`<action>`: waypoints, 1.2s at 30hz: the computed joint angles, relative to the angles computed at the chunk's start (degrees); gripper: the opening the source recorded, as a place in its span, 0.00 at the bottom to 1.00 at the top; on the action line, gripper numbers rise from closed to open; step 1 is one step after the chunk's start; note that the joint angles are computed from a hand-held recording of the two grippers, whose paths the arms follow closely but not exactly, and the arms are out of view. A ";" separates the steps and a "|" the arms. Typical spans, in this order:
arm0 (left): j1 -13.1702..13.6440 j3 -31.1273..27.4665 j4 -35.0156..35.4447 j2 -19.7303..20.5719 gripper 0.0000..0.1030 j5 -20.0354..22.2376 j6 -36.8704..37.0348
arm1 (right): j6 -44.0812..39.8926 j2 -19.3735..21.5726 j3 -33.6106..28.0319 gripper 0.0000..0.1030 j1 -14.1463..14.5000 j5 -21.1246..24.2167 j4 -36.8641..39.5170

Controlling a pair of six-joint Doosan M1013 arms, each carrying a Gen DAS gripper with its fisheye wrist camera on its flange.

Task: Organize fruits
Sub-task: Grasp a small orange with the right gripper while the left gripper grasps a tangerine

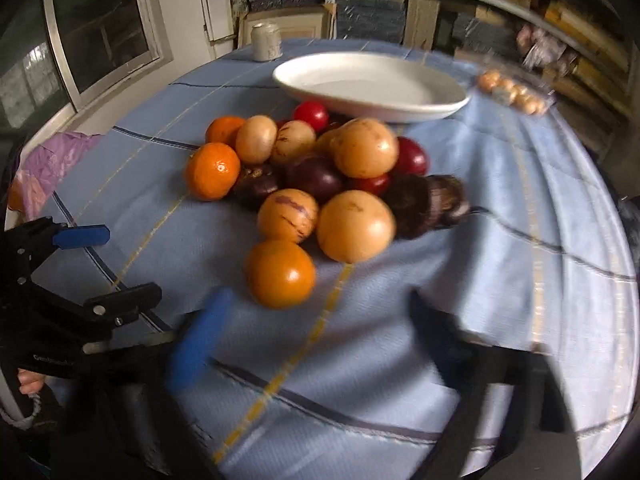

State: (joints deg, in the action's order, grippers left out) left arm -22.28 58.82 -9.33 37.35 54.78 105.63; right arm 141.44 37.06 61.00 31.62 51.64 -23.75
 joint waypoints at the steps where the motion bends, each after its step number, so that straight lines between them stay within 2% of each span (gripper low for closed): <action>1: 0.32 -0.32 0.13 0.14 0.97 -0.06 -0.28 | -2.29 0.13 0.04 0.53 -0.87 -1.98 4.87; 2: 0.56 -0.57 0.05 0.25 0.97 -0.14 -0.26 | -3.06 0.45 -0.32 0.53 -1.21 -2.22 6.75; 4: 1.01 -1.08 -0.28 0.41 0.97 -0.04 -0.24 | -2.58 1.49 -2.06 0.54 -0.83 -0.25 4.35; 7: 1.28 -1.92 -1.15 0.80 0.97 0.00 0.55 | -2.47 2.13 -2.97 0.54 -0.76 -0.03 3.80; 8: 1.39 -2.25 -1.89 0.98 0.97 -0.19 0.77 | -2.46 2.18 -3.05 0.48 -0.74 -0.06 3.61; 9: 1.46 -2.05 -2.81 0.89 0.97 -0.58 0.80 | -2.36 2.31 -3.16 0.38 -0.67 -0.22 3.13; 11: 2.02 -3.31 -6.68 1.71 0.97 -0.39 0.90 | -2.78 2.18 -2.92 0.38 -0.64 -0.94 3.15; 14: 3.29 -4.60 -16.37 2.87 0.97 -0.62 4.48 | -2.11 1.58 -1.89 0.38 -0.33 -1.50 1.68; 15: 3.34 -5.47 -16.98 3.35 0.97 -0.30 3.92 | -1.19 0.94 -0.80 0.38 -0.33 -2.19 1.19; 17: 2.56 -7.63 -13.72 4.35 0.97 0.38 3.05 | 2.49 -1.00 2.27 0.38 -0.41 -4.12 -0.52; 19: 1.33 -8.05 -9.74 4.50 0.97 -0.88 4.42 | 6.67 -2.45 4.58 0.38 -0.41 -4.85 -3.40; 21: 0.68 -9.48 -9.79 5.36 0.97 0.19 6.47 | 9.10 -3.33 5.88 0.38 -0.57 -5.07 -4.90; 22: 0.47 -9.42 -9.78 5.38 0.95 0.34 6.70 | 10.13 -3.75 6.56 0.38 -0.72 -5.35 -5.42; 24: 0.30 -11.39 -9.73 6.65 0.83 1.93 6.53 | 11.87 -4.30 7.56 0.38 -0.99 -5.76 -6.03; 26: 0.43 -15.26 -10.20 9.00 0.70 5.69 4.59 | 12.85 -4.71 8.52 0.38 -1.18 -6.62 -6.20; 28: 0.55 -17.12 -10.36 10.20 0.65 7.17 3.07 | 13.27 -5.01 9.26 0.38 -1.47 -7.33 -5.70; 33: 0.38 -18.68 -10.30 10.97 0.65 7.93 3.07 | 13.52 -5.40 10.52 0.38 -1.97 -9.11 -4.38; 36: 0.63 -19.58 -12.10 11.49 0.57 8.45 3.50 | 13.19 -5.26 10.54 0.38 -2.15 -9.81 -3.51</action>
